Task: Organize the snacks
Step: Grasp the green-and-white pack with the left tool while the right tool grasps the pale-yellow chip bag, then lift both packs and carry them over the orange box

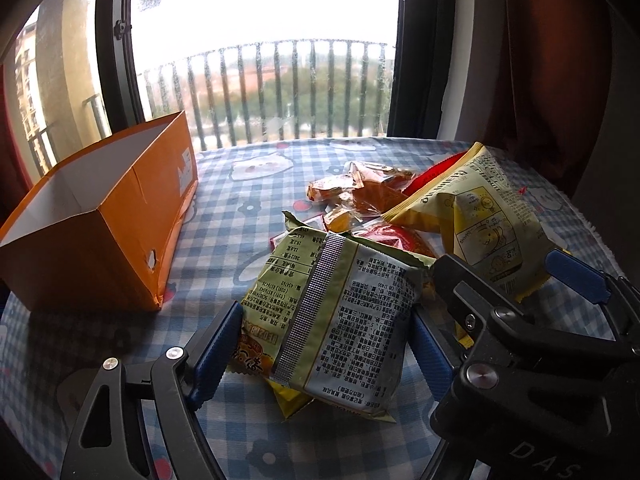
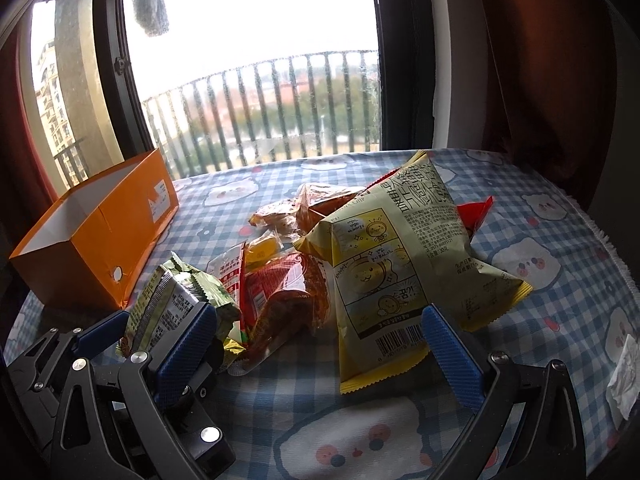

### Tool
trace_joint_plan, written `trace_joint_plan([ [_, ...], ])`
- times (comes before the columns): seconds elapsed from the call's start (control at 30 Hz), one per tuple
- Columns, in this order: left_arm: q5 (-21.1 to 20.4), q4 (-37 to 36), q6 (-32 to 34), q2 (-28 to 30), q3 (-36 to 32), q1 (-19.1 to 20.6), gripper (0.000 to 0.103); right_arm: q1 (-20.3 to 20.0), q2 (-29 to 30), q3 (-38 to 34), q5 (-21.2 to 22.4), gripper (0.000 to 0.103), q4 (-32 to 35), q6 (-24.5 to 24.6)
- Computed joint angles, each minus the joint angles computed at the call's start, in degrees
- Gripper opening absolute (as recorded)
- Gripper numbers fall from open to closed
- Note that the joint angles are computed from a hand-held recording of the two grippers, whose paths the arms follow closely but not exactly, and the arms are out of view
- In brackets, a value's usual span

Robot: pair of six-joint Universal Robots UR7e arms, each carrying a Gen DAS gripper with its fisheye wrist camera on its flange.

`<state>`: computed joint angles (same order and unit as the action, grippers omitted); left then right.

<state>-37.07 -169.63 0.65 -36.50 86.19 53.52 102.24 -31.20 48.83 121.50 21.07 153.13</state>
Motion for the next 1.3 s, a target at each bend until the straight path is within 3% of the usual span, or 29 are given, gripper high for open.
trace_joint_plan([
  [0.3, 1.4, -1.1, 2.7, 3.4, -5.5, -0.8, 0.083, -0.5, -1.1, -1.7, -1.2, 0.103, -1.2, -2.1],
  [0.53, 0.3, 3.8, 1.5, 6.8, -12.3, -0.2, 0.083, -1.7, 1.0, -8.0, -2.4, 0.103, 1.4, -2.8],
  [0.7, 1.2, 3.5, 4.0, 10.2, -17.7, 0.3, 0.083, -2.4, 3.4, -13.7, -2.5, 0.103, 3.4, -3.4],
  [1.07, 2.8, 9.8, 0.9, 13.1, -21.7, 2.0, 0.083, -4.5, 14.4, -33.3, -1.9, 0.102, 17.0, -1.7],
  [1.13, 2.4, 11.1, -0.2, 13.0, -22.0, 2.3, 0.083, -4.7, 14.9, -33.9, -2.0, 0.102, 17.0, -1.9],
  [1.3, 3.1, 11.3, 0.0, 13.5, -22.1, 2.3, 0.083, -5.0, 18.8, -41.4, -2.7, 0.093, 22.5, -1.3],
])
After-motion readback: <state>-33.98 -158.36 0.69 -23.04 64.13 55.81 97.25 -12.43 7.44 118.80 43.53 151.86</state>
